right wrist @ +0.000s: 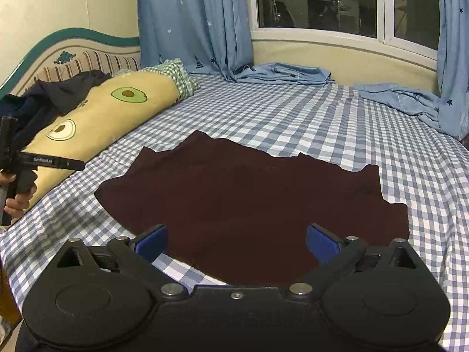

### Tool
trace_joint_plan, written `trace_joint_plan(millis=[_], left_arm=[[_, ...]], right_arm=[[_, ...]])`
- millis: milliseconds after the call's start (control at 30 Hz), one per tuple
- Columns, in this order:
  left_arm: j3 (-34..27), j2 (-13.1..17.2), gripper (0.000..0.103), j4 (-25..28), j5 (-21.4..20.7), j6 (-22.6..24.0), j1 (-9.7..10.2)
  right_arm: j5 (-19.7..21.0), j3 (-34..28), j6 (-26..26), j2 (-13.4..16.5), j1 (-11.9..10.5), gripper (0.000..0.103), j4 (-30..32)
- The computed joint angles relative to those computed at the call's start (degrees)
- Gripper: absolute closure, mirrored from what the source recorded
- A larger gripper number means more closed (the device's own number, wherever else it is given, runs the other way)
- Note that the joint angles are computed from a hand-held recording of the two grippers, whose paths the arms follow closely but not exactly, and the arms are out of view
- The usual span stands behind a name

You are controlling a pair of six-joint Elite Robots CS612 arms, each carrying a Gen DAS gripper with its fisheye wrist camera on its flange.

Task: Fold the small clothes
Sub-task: 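Move the left tool to a side edge of the folded sweatshirt and grasp it, then fold the grasped side over the sweatshirt middle with the left tool and release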

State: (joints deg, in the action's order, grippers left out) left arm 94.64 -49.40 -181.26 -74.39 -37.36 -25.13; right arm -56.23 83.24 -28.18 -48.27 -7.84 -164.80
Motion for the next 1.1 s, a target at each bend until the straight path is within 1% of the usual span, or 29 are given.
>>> trace_joint_plan(millis=[67, 100, 233, 267, 333, 367, 400, 433, 500, 533, 600, 633, 733, 833, 867, 900, 933, 967, 1000, 1100], left_arm=[[-1.92, 1.95, 0.001, -0.27, -2.92, -1.67, 1.35], [-2.97, 2.94, 0.001, -0.36, -4.49, -2.37, 1.98], [-7.05, 6.86, 0.003, -0.03, -10.69, -6.29, 4.19], [-7.76, 7.6, 0.004, 0.18, -11.56, -7.8, 4.59], [-9.14, 9.28, 0.004, -1.22, -14.61, -10.25, 5.57], [-9.7, 9.94, 0.006, -1.58, -15.8, -11.26, 5.92], [-10.29, 10.52, 0.01, -1.73, -17.12, -12.13, 6.31], [-10.87, 11.17, 0.012, -2.2, -18.55, -12.62, 6.66], [-11.47, 11.94, 0.013, -3.41, -19.83, -12.5, 6.98], [-11.88, 12.38, 0.014, -4.24, -21.0, -12.52, 7.17], [-12.93, 13.42, 0.019, -5.82, -24.58, -13.35, 7.7], [-13.43, 13.83, 0.019, -6.08, -25.33, -13.55, 7.78], [-15.02, 14.81, 0.019, -5.96, -25.67, -12.99, 7.69], [-16.87, 16.05, 0.02, -6.5, -26.78, -12.46, 7.78], [-17.37, 16.38, 0.028, -6.68, -27.17, -12.8, 7.83], [-17.91, 16.61, 0.056, -6.13, -27.71, -13.29, 7.91], [-18.34, 16.46, 0.072, -3.55, -27.69, -13.33, 7.89], [-18.34, 15.91, 0.082, -0.79, -26.12, -12.05, 7.62], [-18.17, 15.59, 0.088, -0.27, -25.76, -10.7, 7.46], [-17.71, 14.18, 0.092, 1.64, -23.91, -7.87, 6.8]], right_arm=[[-1.89, -0.41, 0.64, 0.36, 0.61, 0.003, -0.42], [-2.18, -0.64, 0.97, 0.54, 0.79, 0.003, -0.38], [-2.01, -1.4, 1.49, 0.94, 1.27, 0.003, -0.09], [-2.02, -1.47, 1.3, 0.92, 1.39, 0.003, -0.16], [-1.62, -1.49, 1.03, 0.83, 1.48, 0.003, -0.04], [-1.22, -1.51, 0.8, 0.77, 1.49, 0.003, 0.13], [-0.67, -1.49, 0.46, 0.74, 1.45, 0.003, 0.18], [0.16, -1.48, -0.1, 0.72, 1.38, 0.003, 0.43], [1.33, -1.63, -0.69, 0.61, 1.28, 0.003, 1.59], [1.57, -1.67, -0.65, 0.56, 1.27, 0.003, 2.03], [1.5, -1.63, -0.77, 0.47, 1.33, 0.003, 1.91], [1.16, -1.52, -0.99, 0.43, 1.39, 0.003, 1.46], [0.75, -1.24, -1.16, 0.37, 1.45, 0.003, 0.45], [1.33, -1.0, -0.2, 0.23, 1.22, 0.003, 0.74], [1.36, -0.99, -0.23, 0.2, 1.16, 0.003, 0.98], [1.2, -0.89, -0.48, 0.13, 1.14, 0.003, 1.06], [0.83, -0.64, -0.78, 0.02, 1.11, 0.003, 0.77], [0.52, -0.27, -0.88, -0.13, 1.05, 0.003, 0.19], [0.48, 0.04, -0.87, -0.27, 0.93, 0.003, -0.29], [1.58, 0.69, 0.28, -0.48, 0.22, 0.003, -1.46]])
